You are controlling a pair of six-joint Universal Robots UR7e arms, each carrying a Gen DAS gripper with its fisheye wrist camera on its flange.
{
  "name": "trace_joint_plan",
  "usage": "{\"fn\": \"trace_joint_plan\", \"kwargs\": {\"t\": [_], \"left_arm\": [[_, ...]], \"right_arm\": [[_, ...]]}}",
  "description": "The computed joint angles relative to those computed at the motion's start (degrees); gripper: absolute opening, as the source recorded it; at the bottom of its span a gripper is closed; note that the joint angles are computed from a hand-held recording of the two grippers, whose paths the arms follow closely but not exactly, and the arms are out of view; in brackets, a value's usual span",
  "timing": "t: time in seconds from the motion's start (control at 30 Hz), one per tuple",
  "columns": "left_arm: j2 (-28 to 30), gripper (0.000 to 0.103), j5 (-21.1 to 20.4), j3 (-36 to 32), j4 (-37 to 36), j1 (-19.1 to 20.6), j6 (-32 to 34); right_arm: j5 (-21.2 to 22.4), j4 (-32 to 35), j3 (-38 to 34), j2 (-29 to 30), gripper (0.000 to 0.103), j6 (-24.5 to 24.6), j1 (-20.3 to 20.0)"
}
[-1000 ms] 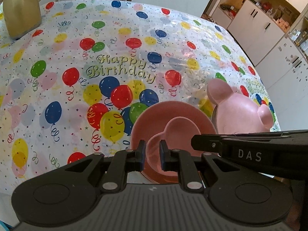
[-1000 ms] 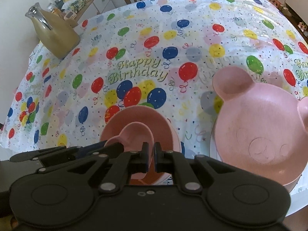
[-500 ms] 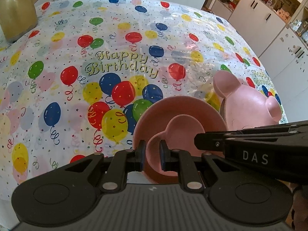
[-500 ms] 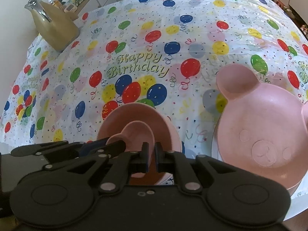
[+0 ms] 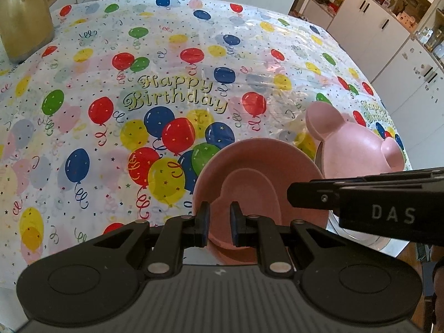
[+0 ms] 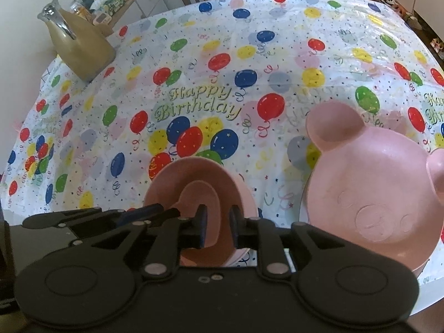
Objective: Organize plates and bowls
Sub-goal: 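Lower the heart-shaped dish into the pink bowl and open the left gripper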
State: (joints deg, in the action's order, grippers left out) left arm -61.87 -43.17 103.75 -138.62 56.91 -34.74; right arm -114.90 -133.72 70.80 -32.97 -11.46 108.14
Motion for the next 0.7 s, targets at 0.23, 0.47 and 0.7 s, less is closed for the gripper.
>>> {"fn": "trace_joint_plan", "kwargs": {"t": [0.23, 0.47, 0.7], "left_arm": [[-1.9, 0.014, 1.7, 2.4, -3.4, -1.9, 1.7], [-3.3, 0.015, 4.2, 4.5, -6.1, -4.1, 3.9], [-4.7, 0.015, 5.3, 6.3, -7.1, -5.6, 3.9]], "right_arm": [[0.9, -3.6, 3.2, -2.4, 0.021, -2.4, 0.6], [2.0, -6.0, 6.3, -5.0, 0.027, -2.9, 0.4], [2.9, -8.5, 9.4, -7.3, 0.037, -3.1, 0.4]]}}
